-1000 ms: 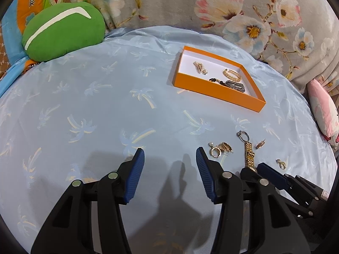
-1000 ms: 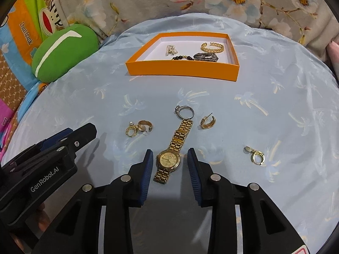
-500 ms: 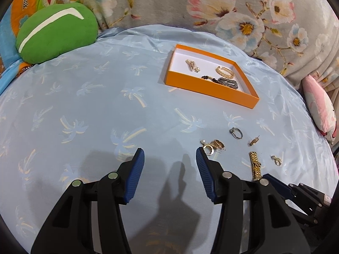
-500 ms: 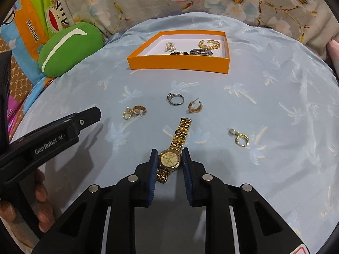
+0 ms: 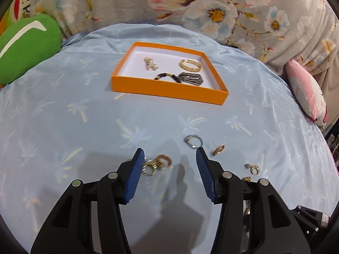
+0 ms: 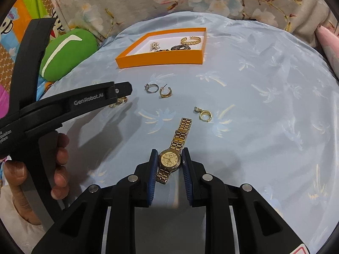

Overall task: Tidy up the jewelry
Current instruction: 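Grasp the silver ring with the left tool while the right tool holds the gold watch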

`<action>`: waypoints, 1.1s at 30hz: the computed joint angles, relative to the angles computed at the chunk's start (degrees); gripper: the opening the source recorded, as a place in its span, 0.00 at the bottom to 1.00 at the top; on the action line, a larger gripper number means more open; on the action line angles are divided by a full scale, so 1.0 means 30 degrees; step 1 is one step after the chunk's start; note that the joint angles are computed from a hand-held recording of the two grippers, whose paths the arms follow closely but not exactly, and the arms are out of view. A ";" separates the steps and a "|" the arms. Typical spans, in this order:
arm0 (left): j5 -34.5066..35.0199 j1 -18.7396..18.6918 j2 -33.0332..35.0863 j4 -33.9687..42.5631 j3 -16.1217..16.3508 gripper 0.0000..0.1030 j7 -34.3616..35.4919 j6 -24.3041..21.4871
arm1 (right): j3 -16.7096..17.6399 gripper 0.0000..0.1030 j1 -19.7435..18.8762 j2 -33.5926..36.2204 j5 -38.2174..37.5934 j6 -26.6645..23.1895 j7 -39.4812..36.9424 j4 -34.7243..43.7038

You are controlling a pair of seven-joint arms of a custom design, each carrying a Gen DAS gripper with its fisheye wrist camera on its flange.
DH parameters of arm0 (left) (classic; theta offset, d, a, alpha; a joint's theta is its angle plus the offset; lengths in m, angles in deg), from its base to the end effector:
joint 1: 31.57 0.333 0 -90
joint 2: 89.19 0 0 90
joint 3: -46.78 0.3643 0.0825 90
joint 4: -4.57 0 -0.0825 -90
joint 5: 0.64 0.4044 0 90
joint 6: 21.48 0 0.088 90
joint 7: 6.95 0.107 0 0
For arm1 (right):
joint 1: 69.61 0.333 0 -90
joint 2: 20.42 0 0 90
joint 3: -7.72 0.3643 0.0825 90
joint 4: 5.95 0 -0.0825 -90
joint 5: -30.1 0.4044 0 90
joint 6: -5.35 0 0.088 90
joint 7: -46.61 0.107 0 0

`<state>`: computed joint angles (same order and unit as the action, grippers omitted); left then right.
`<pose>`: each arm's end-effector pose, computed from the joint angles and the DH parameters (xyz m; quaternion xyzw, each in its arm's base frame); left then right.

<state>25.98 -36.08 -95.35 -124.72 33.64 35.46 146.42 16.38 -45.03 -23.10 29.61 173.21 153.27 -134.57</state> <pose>0.5251 -0.2013 0.5302 -0.6811 0.6176 -0.3281 0.2167 0.4827 0.3184 0.5091 -0.7515 0.5544 -0.1279 0.3338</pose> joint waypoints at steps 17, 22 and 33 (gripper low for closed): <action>0.0089 -0.1194 0.1713 0.1960 0.0657 0.46 0.0535 -0.1223 | -0.0210 0.21 0.0287 -0.0041 0.3196 0.0345 -0.2535 -0.0152; -0.0567 -0.1442 0.2107 0.2470 0.0667 0.38 0.1565 -0.1872 | -0.0174 0.21 0.0259 -0.0045 0.3250 0.0354 -0.2553 -0.0159; -0.1480 -0.1733 0.2442 0.2765 0.0848 0.05 0.2532 -0.1796 | -0.0164 0.21 0.0244 -0.0047 0.3267 0.0355 -0.2575 -0.0162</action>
<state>21.54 -41.28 -88.02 -116.43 36.18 43.06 141.03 15.89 -44.30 -23.24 39.41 174.28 145.55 -135.06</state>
